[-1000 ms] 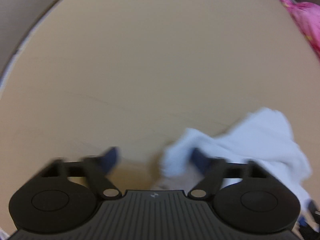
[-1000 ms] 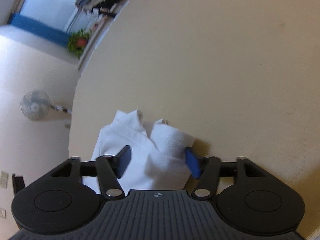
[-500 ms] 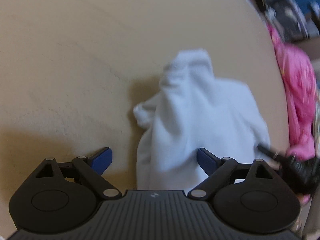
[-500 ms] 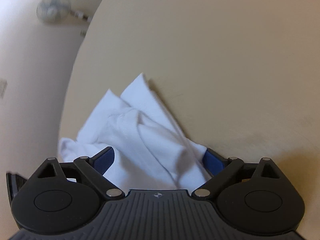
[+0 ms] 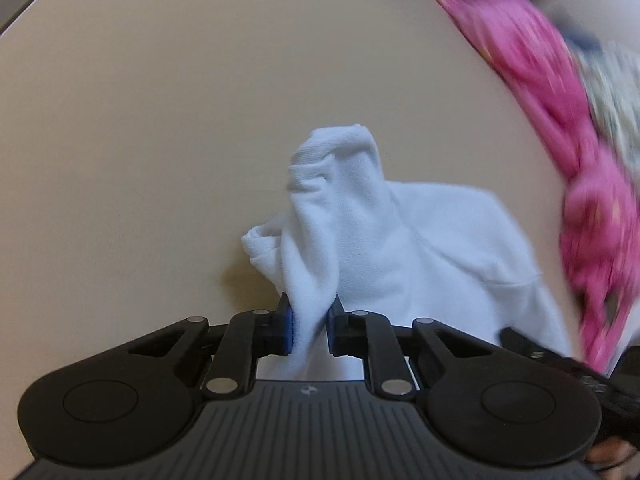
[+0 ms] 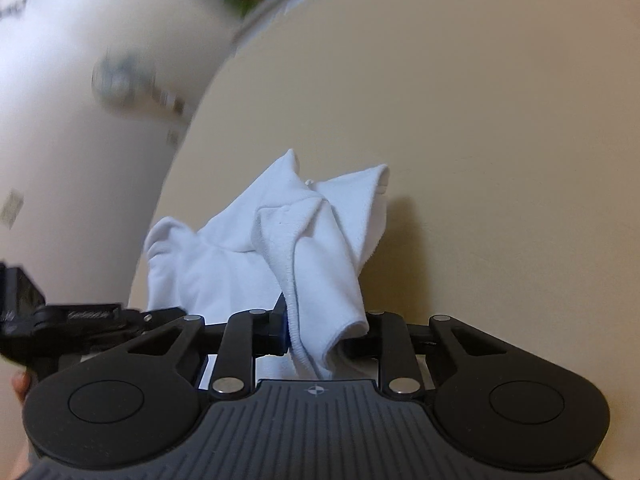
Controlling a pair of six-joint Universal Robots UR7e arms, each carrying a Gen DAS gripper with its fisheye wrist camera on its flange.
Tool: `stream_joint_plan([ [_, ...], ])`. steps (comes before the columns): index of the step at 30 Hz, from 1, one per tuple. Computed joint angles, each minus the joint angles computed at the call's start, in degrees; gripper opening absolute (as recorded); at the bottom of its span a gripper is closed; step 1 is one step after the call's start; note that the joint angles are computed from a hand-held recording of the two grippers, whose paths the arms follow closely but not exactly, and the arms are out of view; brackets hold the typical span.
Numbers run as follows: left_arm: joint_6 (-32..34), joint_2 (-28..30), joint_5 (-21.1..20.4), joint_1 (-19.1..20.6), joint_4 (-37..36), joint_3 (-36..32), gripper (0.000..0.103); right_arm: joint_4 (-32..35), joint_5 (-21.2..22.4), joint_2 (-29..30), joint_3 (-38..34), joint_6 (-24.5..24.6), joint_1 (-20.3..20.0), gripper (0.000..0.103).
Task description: Fold small clothes
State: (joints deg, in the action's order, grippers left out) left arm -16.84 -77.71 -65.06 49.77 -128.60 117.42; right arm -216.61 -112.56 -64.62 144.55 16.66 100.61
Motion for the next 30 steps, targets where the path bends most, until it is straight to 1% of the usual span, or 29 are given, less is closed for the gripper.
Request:
stream_joint_plan([
  [2,-0.3,3.9,2.9,0.4,1.5,-1.6,0.019,-8.6,-5.0,3.6,1.9,1.1,2.2,0.026],
  [3,-2.2,5.4,4.7,0.7,2.3,-2.1,0.026,-10.1,-6.3,5.1,2.3,2.2,1.9,0.028],
  [4,-4.6,5.8,4.4,1.7,2.6,-2.5,0.043,-9.1,-7.5,5.5,2.5,3.5,0.8,0.031],
  [5,-7.3,5.4,4.0,2.7,2.0,-2.3,0.06,-6.8,-10.1,6.0,2.0,5.7,0.0,0.035],
  [6,-9.4,4.1,4.0,3.3,1.4,-1.7,0.064,-4.9,-10.8,5.3,2.2,6.8,-1.2,0.05],
  [7,-10.3,2.6,4.5,3.5,0.4,-0.8,0.068,-3.5,-9.8,3.9,2.7,7.0,-2.4,0.052],
  [8,-10.3,1.1,5.3,3.5,0.4,-0.1,0.068,-3.2,-9.5,3.0,3.0,6.8,-2.4,0.053],
  [9,-10.1,0.2,6.0,3.1,0.1,0.1,0.068,-2.3,-11.5,2.3,2.8,5.8,-1.1,0.056],
  [10,-9.8,-0.4,6.8,2.6,-0.6,0.4,0.068,-1.6,-14.5,2.8,1.6,3.8,0.8,0.061],
  [11,-8.6,-0.6,8.0,1.7,-2.5,0.6,0.068,-1.8,-17.5,3.2,0.8,1.1,2.6,0.063],
  [12,-6.8,-0.3,7.8,1.2,-4.4,0.5,0.069,-3.0,-20.1,4.4,-0.3,-1.5,4.1,0.066],
  [13,-5.3,0.8,6.7,0.9,-6.9,0.1,0.074,-4.0,-21.5,5.3,-1.5,-4.3,5.0,0.066],
  [14,-3.8,2.0,5.2,0.6,-9.1,-0.4,0.082,-4.7,-22.0,6.1,-3.0,-7.5,5.7,0.066],
  [15,-2.5,3.3,4.7,0.3,-11.0,-0.7,0.085,-4.8,-21.5,5.4,-3.5,-10.6,5.1,0.066],
  [16,-1.2,4.4,5.5,0.0,-12.3,-0.6,0.086,-4.3,-21.4,6.0,-5.1,-12.2,4.8,0.068],
  [17,-0.9,6.2,7.7,-0.5,-12.2,-1.0,0.086,-4.1,-19.9,6.2,-5.9,-13.5,3.5,0.069],
  [18,-1.7,8.2,12.4,-1.0,-10.1,-1.9,0.086,-2.9,-17.6,6.4,-6.8,-14.3,1.7,0.068],
  [19,-3.9,8.4,17.9,-1.4,-5.7,-2.2,0.086,-1.3,-16.9,6.6,-8.1,-15.1,0.3,0.062],
  [20,-7.1,10.0,20.9,-0.9,-1.7,-3.8,0.083,-0.4,-18.3,7.1,-9.0,-15.7,-0.6,0.06],
  [21,-11.4,10.5,22.7,-0.3,2.7,-5.0,0.078,1.0,-20.2,6.1,-8.3,-15.1,-1.8,0.06],
  [22,-14.7,10.0,23.2,0.4,4.8,-5.1,0.075,2.9,-20.9,4.2,-7.3,-12.4,-2.4,0.061],
  [23,-15.7,8.0,21.4,0.9,4.5,-4.0,0.075,2.5,-19.3,2.3,-5.7,-9.0,-3.0,0.061],
  [24,-14.9,5.5,19.0,1.2,2.6,-2.0,0.076,2.2,-17.1,-0.3,-3.5,-6.3,-3.3,0.062],
  [26,-13.2,-0.9,13.9,1.0,1.0,2.5,0.08,1.4,-12.1,-5.2,1.7,-3.0,-3.7,0.075],
  [27,-12.5,-4.2,11.4,0.6,0.2,4.9,0.082,1.6,-9.4,-7.9,4.5,-1.8,-3.9,0.086],
  [28,-12.6,-7.6,9.0,0.1,-0.1,7.3,0.084,1.5,-6.9,-9.8,7.0,-0.8,-4.2,0.094],
  [29,-13.1,-10.9,6.7,-0.5,-0.4,9.7,0.084,1.1,-4.1,-11.6,9.7,-0.2,-4.6,0.095],
  [30,-13.9,-12.9,5.1,-1.0,-0.7,11.2,0.084,0.9,-2.9,-12.2,11.7,0.6,-4.4,0.098],
])
